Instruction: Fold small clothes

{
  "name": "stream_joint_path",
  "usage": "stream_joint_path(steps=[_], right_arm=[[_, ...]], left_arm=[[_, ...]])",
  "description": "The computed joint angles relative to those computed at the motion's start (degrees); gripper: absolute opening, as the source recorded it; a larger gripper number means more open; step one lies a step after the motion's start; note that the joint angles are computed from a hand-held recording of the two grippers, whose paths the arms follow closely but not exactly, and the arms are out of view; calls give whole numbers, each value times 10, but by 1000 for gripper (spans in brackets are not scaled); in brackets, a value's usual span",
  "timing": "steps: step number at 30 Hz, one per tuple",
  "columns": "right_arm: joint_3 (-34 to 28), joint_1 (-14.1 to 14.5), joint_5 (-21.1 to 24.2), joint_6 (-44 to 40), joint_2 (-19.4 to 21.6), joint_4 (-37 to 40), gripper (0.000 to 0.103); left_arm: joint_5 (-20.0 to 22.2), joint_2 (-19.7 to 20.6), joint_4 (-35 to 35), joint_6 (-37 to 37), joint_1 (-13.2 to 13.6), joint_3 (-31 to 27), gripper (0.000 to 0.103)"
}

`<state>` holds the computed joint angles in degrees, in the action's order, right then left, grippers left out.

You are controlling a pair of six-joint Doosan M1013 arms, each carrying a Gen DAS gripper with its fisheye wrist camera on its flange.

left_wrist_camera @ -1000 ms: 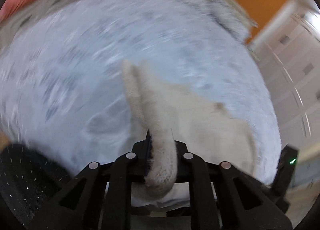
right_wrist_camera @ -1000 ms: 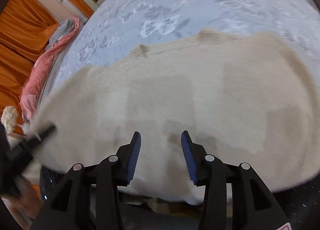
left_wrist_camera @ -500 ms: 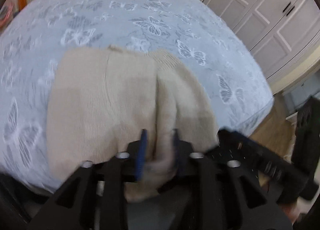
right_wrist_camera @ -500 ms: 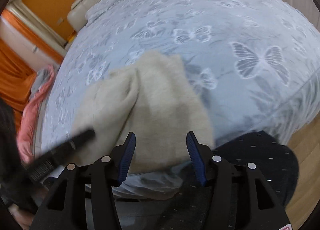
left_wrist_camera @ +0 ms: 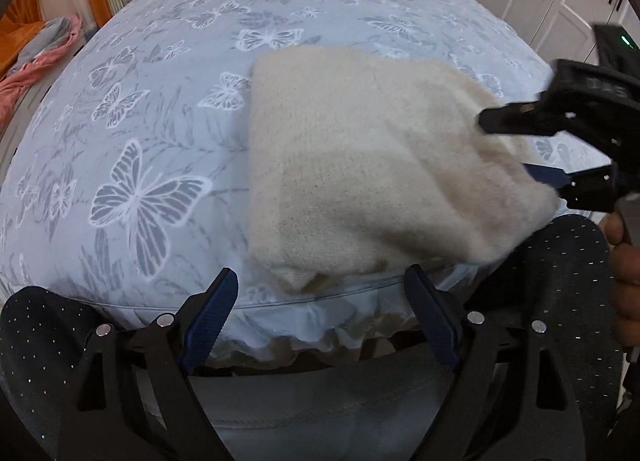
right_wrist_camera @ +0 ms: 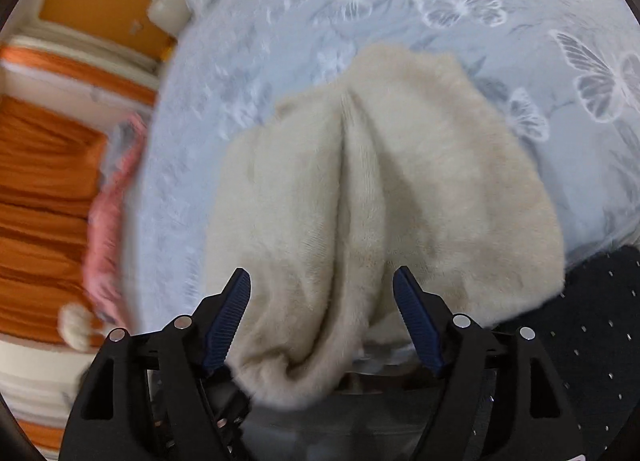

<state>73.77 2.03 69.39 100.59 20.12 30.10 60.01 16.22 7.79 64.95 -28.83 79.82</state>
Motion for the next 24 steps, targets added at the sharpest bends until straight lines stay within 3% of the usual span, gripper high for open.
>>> stream_joint_path(steps=[2, 3, 4, 5, 6, 11, 13, 14, 16, 17, 18, 20, 22, 24], right_arm=[[-19, 14, 26, 5, 17, -22, 72], [-28, 19, 40, 2, 26, -21, 66], [-37, 25, 49, -10, 33, -14, 54], [-44, 28, 49, -26, 34, -10, 18], [-54, 33, 41, -46, 33, -15, 16], [-42, 13, -93, -141, -21, 50, 8], [-38, 8, -110, -119, -22, -25, 8], [-44, 10, -90, -100, -12, -72, 10], [-62, 14, 13, -32, 31, -196, 14], [-62, 12, 37, -8, 37, -214, 14], [-49, 4, 30, 8, 30, -203, 14], [3, -18, -53, 4, -13, -107, 16], [19, -25, -77, -11, -30, -66, 33], [17, -22, -80, -42, -33, -31, 63]], left_arm=[[5, 4, 0, 5, 0, 0, 83], [12, 7, -1, 10, 0, -2, 83], [19, 9, 1, 11, 0, -4, 83], [21, 9, 1, 13, 0, -4, 83], [20, 8, 3, 12, 0, -3, 83], [3, 0, 4, 6, 1, -7, 83], [5, 3, -5, 5, 2, -13, 83], [8, 5, -9, 6, 3, -17, 83], [13, 8, -21, 13, 2, -26, 83], [12, 7, -18, 16, -1, -29, 83], [8, 4, -11, 17, -4, -31, 83], [2, 1, 7, 12, -10, -36, 86], [1, 3, 10, 4, -11, -43, 89], [12, 8, 7, 0, -11, -51, 89]])
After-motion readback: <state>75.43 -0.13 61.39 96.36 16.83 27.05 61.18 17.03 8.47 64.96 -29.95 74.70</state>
